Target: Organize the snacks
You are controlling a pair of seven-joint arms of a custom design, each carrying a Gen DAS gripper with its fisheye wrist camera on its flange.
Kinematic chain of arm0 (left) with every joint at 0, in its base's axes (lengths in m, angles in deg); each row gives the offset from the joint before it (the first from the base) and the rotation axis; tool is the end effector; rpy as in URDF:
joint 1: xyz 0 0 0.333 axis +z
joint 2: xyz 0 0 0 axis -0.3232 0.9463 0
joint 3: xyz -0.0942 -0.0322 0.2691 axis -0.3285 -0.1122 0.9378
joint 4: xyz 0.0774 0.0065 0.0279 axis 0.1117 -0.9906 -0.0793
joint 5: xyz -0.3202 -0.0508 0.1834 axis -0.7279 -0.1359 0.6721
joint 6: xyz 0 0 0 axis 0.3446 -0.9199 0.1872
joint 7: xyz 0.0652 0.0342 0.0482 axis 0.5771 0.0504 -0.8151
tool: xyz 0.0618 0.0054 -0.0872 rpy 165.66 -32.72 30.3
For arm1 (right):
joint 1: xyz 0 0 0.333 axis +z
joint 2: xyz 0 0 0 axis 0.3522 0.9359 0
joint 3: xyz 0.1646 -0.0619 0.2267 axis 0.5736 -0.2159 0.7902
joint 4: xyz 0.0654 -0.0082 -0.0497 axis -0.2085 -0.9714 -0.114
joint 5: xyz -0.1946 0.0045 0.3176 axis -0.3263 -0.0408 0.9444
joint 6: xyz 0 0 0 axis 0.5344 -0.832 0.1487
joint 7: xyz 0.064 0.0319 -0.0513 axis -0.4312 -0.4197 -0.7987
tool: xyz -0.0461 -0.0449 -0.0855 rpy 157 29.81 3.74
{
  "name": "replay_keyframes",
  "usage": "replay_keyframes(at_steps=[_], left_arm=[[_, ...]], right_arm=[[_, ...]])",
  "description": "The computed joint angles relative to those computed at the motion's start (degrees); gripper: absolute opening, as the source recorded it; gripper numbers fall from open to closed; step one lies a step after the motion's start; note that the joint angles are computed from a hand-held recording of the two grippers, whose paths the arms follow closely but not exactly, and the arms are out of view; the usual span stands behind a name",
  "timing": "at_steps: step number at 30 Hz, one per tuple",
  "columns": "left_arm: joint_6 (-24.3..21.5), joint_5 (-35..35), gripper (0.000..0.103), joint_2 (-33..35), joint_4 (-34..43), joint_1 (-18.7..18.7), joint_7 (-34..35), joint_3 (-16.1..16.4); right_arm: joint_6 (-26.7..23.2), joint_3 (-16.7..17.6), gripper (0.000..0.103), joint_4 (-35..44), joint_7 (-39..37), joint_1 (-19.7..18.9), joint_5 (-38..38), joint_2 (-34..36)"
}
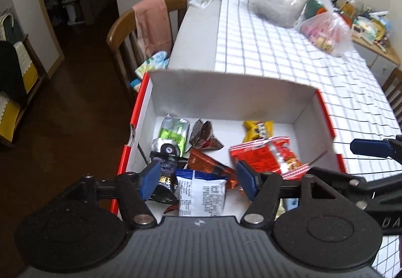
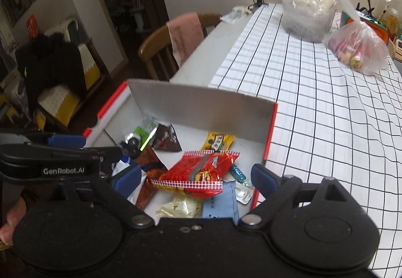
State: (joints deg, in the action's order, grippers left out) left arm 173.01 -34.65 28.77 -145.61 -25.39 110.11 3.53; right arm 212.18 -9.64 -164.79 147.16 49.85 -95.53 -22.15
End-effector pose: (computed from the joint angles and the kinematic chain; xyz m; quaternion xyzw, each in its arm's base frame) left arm 0.5774 -0.1533 0.4161 -0.5337 0.7904 -0.2613 0.1486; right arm 0.5245 0.3432 0.3943 -0.6203 0.6942 -0.2073 0.3005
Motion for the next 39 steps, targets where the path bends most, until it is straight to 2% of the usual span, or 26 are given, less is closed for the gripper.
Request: replay_keyframes(at_steps=[3,5,6,8,14,21,26,32,36,39], left_arm=[[1.2,-4.4,0.073,-2.6,-2.3,0.7,3.7,-1.1],[1.7,-6.9,0.074,-4.0,-3.4,0.7,5.6,-1.3],[1.9,-8.4,0.075,-4.7,-3.9,0.7,6.7,-1.4],[2.7,-11.9,0.083,-6.1,-5.1,0.5,9.4,-1.5],[4.2,-19.9,0.097,-9.8,-8.3,-0.8,15.4,-0.8],[3.9,-27.2,0.1,-14.2,-11.9,-2.9,20.8,0.5],[5.2,-26.6,0.1,-16.4,-14.7,-4.0,19.4,0.9],[7.2,-22.5,0.1,-18.1,-17.6,-4.7,15.8,0.8],[8.1,-22.2,0.1,-18.7,-18.5,-5.7,15.8,1.3],[8.5,-22.3,0.1,-19.1,-19.0,-6.2,15.7,1.7]], right_arm=[[-0.1,-1.1,0.097,-1.9,5.4,1.1,-4.9,-2.4],[-0.3,-1.2,0.103,-2.9,9.5,1.3,-8.9,-3.8],[-0.5,-1.1,0.103,-3.4,11.7,1.3,-11.3,-4.5],[-0.8,-0.4,0.103,-4.4,14.9,0.7,-14.3,-5.9],[-2.1,2.0,0.103,-7.7,24.9,-1.0,-23.2,-9.5],[-5.7,5.3,0.103,-11.1,34.5,-2.0,-32.2,-12.7],[-8.9,7.2,0.103,-12.1,34.4,-1.6,-31.6,-13.3],[-12.9,8.3,0.103,-13.0,35.7,-0.4,-31.7,-13.8],[-13.6,8.5,0.103,-13.7,37.8,-0.4,-32.5,-14.4],[-12.2,8.4,0.103,-13.8,37.6,-0.7,-31.9,-14.2]])
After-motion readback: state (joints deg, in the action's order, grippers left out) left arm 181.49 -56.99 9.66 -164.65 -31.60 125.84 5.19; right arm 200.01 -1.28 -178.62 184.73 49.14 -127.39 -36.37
